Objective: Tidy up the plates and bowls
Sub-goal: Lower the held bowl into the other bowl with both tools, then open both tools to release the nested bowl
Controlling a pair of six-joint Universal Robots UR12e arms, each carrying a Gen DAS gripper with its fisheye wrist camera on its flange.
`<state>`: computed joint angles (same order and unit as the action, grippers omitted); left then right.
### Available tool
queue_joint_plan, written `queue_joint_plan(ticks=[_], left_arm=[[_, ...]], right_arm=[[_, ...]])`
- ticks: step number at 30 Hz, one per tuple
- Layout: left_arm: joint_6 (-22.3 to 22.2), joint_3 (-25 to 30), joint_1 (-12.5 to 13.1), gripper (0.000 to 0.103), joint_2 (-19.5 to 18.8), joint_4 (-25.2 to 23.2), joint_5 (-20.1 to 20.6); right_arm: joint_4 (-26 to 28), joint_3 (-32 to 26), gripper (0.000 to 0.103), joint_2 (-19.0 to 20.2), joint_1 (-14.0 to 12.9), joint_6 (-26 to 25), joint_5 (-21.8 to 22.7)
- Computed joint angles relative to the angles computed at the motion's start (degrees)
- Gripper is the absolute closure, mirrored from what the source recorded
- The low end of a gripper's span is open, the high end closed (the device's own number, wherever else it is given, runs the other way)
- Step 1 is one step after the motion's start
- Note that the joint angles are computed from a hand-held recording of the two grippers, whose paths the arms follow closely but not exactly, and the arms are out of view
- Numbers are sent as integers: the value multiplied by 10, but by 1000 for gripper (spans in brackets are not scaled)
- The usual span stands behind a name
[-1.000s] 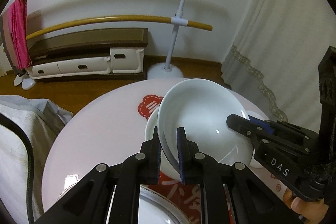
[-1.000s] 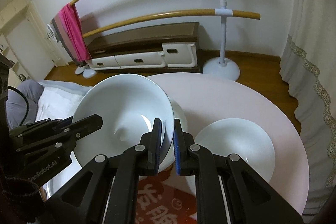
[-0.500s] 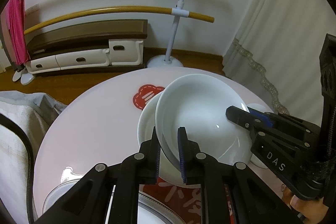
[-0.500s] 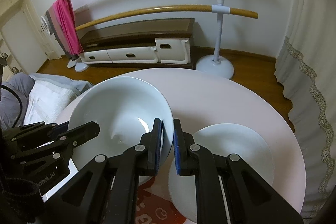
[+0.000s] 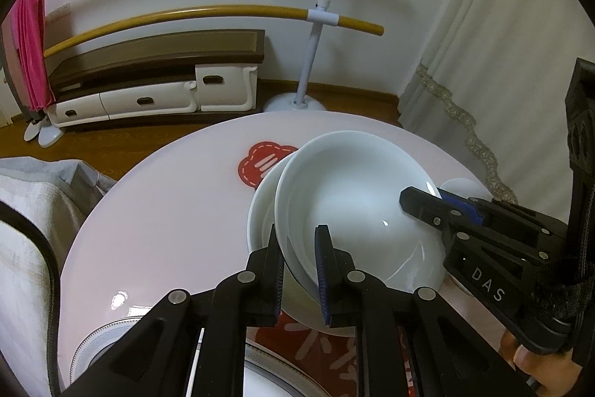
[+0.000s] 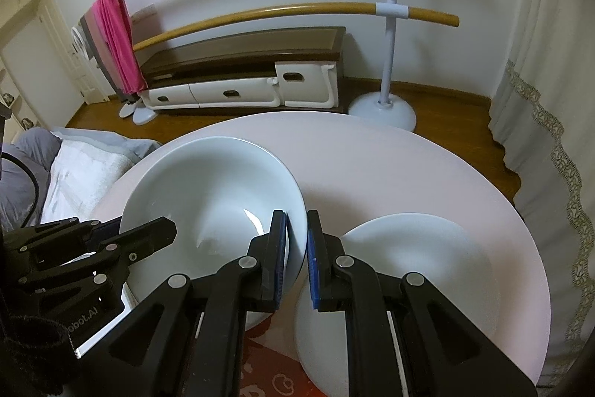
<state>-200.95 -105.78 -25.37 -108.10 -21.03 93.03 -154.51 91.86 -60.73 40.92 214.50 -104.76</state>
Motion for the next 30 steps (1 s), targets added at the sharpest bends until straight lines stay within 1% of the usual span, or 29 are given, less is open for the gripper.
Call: queue_joint_plan(ticks=[8, 13, 21, 22, 27, 30], left_arm=[[-5, -9, -4, 90, 5, 6, 1], [-2, -12, -1, 88, 9, 2, -9], [-5, -19, 5, 87, 18, 3, -15], [-6, -19, 5, 87, 20, 2, -17], [-8, -20, 4, 86, 23, -1, -15], [-13, -20, 4, 84, 24, -1, -18]], right_arm=[[-18, 6, 92, 2, -8, 7, 25], [-36, 17, 92, -1, -15, 19, 53], [-30, 15, 92, -1, -14, 25, 51], [-31, 15, 89, -2, -14, 26, 53], [-22, 12, 89, -1, -11, 31, 48], [-23, 13, 89, -3, -13, 41, 57]])
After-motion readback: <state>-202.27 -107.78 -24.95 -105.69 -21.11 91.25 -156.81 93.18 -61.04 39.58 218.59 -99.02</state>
